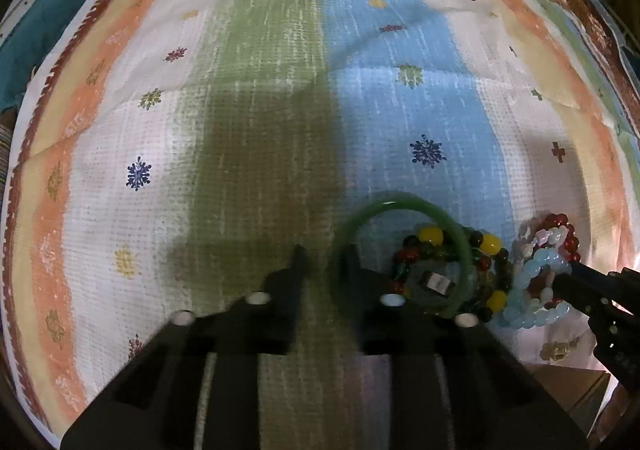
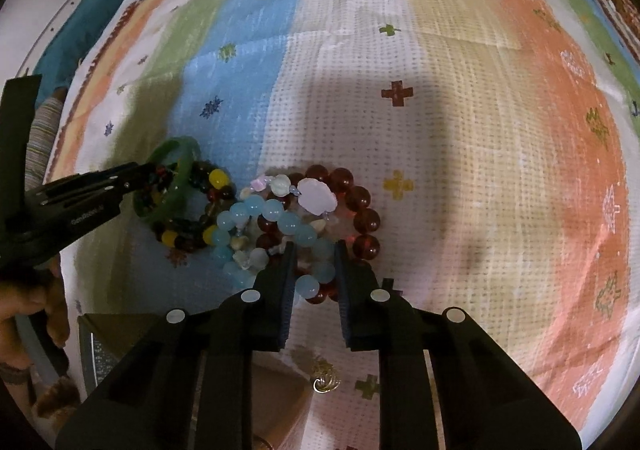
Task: Organize jewelry
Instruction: 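Grasp the green jade bangle with the left tool while the right grasps the light-blue bracelet, then lift and carry the bangle with the left tool while the right carries the blue bracelet to the tin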
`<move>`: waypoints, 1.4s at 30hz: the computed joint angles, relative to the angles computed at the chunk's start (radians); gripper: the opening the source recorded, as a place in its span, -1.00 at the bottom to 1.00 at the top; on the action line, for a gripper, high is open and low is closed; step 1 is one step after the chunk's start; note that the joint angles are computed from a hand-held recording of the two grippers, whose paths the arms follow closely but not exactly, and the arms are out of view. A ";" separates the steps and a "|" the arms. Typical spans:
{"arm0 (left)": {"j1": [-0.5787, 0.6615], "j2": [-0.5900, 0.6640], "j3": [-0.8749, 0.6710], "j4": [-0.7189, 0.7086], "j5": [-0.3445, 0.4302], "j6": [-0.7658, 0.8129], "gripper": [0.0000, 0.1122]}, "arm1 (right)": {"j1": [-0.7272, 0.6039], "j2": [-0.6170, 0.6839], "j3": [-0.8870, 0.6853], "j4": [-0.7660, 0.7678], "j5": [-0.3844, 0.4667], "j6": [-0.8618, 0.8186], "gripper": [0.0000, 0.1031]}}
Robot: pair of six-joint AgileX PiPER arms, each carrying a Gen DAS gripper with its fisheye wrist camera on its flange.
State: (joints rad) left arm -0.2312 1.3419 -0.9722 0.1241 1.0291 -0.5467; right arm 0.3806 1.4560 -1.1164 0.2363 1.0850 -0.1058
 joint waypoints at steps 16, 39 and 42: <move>0.027 -0.085 -0.028 -0.027 0.050 0.038 -0.87 | -0.032 -0.069 -0.016 0.011 0.037 -0.042 -0.76; -0.106 -0.164 -0.111 0.070 0.155 -0.083 -0.84 | 0.052 -0.200 -0.080 -0.068 0.064 0.025 -0.76; -0.127 -0.169 -0.113 0.081 0.167 -0.101 -0.84 | 0.061 -0.214 -0.076 -0.081 0.064 0.037 -0.76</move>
